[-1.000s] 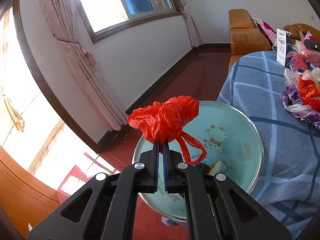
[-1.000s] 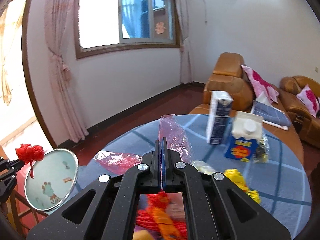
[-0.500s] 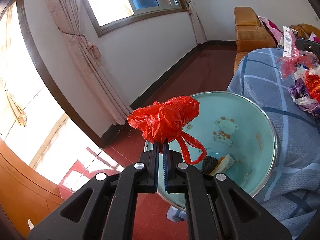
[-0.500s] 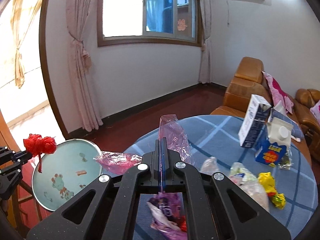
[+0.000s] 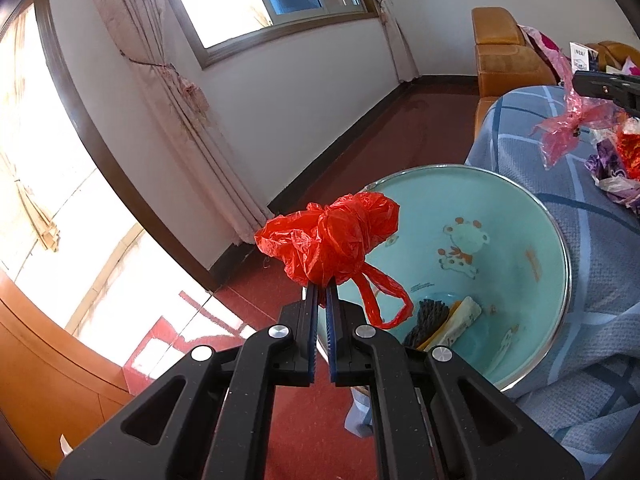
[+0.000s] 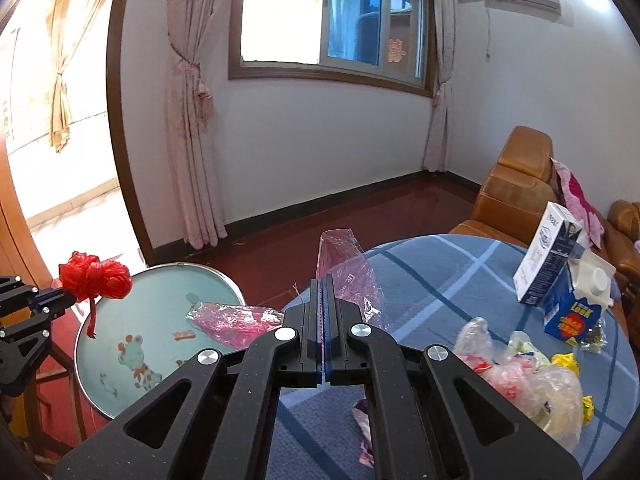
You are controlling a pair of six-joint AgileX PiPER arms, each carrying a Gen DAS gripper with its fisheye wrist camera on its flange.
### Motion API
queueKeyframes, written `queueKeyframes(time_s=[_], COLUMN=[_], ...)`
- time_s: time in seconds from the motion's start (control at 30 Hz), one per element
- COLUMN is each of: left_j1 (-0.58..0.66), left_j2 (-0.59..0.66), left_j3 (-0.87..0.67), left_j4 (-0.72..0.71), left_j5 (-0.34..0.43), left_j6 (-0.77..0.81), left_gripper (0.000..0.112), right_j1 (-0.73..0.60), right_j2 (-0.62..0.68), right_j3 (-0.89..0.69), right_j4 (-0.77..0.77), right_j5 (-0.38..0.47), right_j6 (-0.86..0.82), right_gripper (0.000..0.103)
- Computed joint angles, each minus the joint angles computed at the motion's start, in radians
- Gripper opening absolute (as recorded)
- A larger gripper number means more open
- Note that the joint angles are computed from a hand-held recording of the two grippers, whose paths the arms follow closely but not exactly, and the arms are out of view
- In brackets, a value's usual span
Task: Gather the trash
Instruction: 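Carry the red bag and pink bag toward the blue bin with both tools, then open the left tool over the blue bin to drop the red bag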
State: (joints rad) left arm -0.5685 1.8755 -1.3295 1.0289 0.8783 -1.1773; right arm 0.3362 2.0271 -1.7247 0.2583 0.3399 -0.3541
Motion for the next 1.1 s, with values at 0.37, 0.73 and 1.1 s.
queueKeyframes(time_s=[0.37,0.73,1.1], left_j1=[-0.001,0.0,0.001], left_j2=[-0.007,-0.013,-0.012], left_j3=[0.016,0.018,0.019], left_j4=[0.0,-0.002,-0.007], left_j5=[-0.017,-0.018,-0.021], left_j6=[-0.012,-0.019,-0.016], left_gripper=[0.004,0.004,0.004], right_j1=[0.014,0.028,0.043], right_j2=[0.006,0.01,0.012], right_j3=[-0.001,0.0,-0.001], right_j4=[0.004,0.025,0.011], right_j5=[0.005,0.01,0.01], right_j6=[-0.009,-0.036,-0.027], right_gripper=[0.002,0.002,0.002])
